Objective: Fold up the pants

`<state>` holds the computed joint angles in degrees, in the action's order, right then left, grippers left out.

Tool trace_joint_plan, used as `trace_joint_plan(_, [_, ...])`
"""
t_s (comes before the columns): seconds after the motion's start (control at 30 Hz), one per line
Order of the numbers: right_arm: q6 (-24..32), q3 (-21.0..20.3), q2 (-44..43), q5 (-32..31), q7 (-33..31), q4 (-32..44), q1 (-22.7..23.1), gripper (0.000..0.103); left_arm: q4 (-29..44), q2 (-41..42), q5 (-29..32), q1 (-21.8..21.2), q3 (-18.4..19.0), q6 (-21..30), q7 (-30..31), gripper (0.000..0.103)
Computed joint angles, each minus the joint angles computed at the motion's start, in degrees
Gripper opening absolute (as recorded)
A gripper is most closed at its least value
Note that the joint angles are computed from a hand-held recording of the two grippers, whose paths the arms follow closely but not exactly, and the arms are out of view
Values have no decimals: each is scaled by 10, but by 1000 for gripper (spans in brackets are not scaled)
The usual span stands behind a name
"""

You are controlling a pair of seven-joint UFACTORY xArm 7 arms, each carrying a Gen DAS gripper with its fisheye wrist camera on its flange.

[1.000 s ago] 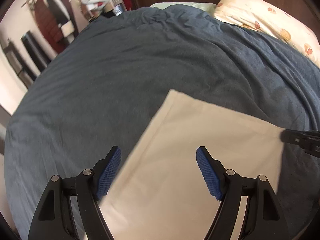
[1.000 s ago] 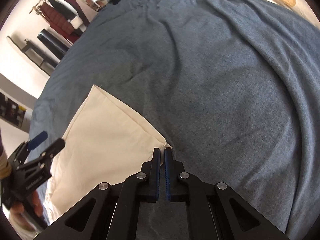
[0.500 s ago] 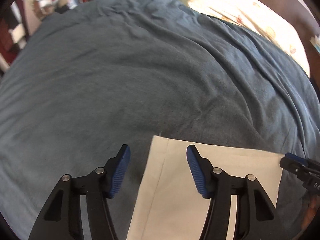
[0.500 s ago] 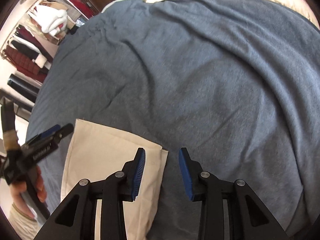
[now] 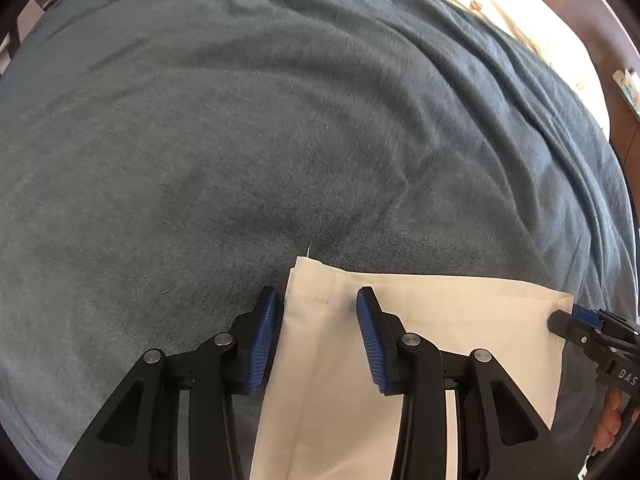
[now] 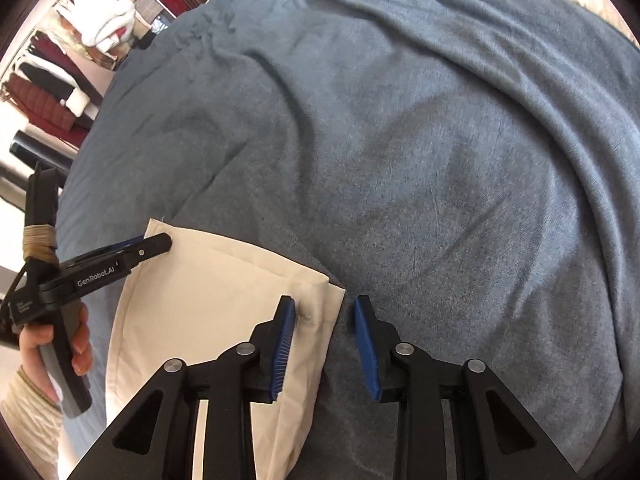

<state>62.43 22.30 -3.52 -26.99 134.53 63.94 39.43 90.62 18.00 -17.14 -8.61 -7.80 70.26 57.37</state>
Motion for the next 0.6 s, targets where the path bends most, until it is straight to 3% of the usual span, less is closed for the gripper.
trace_joint_plan(0.27, [-47,-3,-11,-7,-1,-37,-10,27,-5,9,-2,-7,-4,-9,-11,43])
trace_joint_plan(0.5, [-42,2,-13,-18,-9,-35,-12,19,1,5,-17,2,-5,14,-7,17])
trace_joint_plan(0.6, [-29,7,-18,-24,-17,-31,-10,18,-8,-6,-19,-1,-4,8,-11,15])
